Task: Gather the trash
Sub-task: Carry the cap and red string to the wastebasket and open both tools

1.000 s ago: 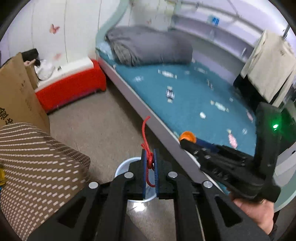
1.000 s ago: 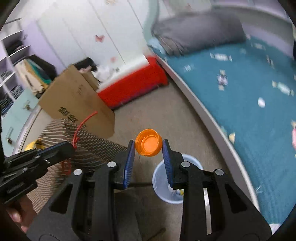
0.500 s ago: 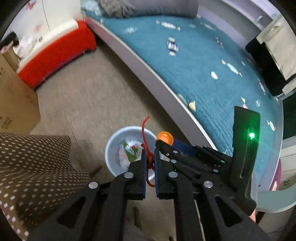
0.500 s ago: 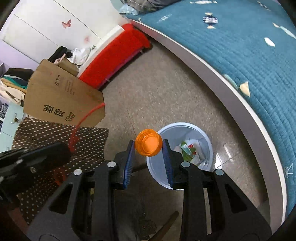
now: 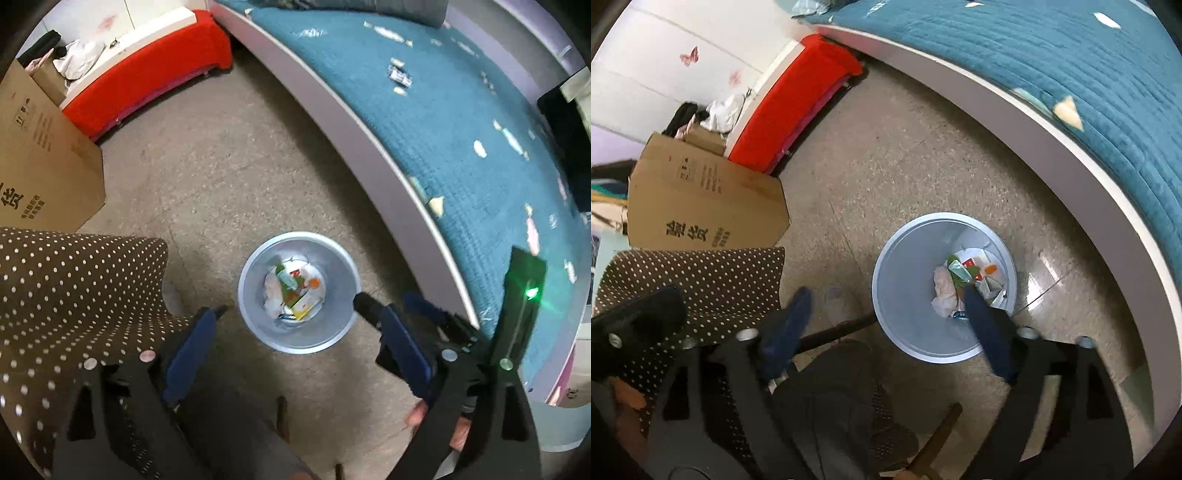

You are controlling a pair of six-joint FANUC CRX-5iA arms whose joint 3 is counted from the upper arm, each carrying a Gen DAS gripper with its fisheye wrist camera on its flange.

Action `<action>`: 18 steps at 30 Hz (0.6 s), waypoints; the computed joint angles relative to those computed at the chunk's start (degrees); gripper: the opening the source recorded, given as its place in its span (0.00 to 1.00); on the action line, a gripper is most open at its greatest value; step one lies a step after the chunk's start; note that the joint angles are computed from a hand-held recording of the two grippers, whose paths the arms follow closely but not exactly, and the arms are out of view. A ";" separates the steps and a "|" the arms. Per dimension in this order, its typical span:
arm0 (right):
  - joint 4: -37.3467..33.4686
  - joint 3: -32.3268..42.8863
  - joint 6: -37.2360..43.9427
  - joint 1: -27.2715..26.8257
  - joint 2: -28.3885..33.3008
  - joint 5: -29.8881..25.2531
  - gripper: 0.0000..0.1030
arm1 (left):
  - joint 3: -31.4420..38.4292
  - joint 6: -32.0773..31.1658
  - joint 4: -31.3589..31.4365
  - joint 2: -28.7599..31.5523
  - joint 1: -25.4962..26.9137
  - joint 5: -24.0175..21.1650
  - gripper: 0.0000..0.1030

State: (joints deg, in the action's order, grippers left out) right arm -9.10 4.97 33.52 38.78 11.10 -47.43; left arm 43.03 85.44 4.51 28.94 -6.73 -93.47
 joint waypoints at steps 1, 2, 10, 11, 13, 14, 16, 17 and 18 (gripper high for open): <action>1.33 -0.88 -1.97 0.44 -0.84 0.32 0.94 | -1.19 -0.16 0.45 -1.00 0.13 0.92 0.88; 2.37 -1.39 -3.43 0.80 -1.48 0.22 0.94 | -2.88 -0.95 1.54 -2.39 0.48 2.14 0.88; 15.73 -3.95 -14.29 6.06 -7.89 -1.61 0.94 | -13.86 -4.95 6.88 -14.51 2.58 11.04 0.91; 17.75 -3.94 -15.55 6.87 -8.47 -2.04 0.94 | -15.32 -5.19 6.94 -16.53 2.91 12.34 0.91; 22.18 -3.33 -18.16 8.86 -9.41 -3.62 0.94 | -17.75 -5.71 6.54 -19.84 3.25 14.59 0.91; 23.28 -2.84 -18.37 9.30 -9.52 -4.28 0.94 | -19.20 -6.29 6.53 -21.86 3.74 15.66 0.91; 26.46 -0.91 -18.95 11.34 -9.22 -7.07 0.94 | -21.33 -7.03 6.68 -24.95 4.79 17.07 0.91; 27.20 -0.02 -18.85 12.14 -9.06 -7.84 0.94 | -22.45 -7.37 6.65 -26.59 5.48 17.71 0.91; 28.00 0.88 -18.78 13.19 -9.08 -8.02 0.94 | -23.55 -7.65 6.68 -28.27 6.19 18.22 0.91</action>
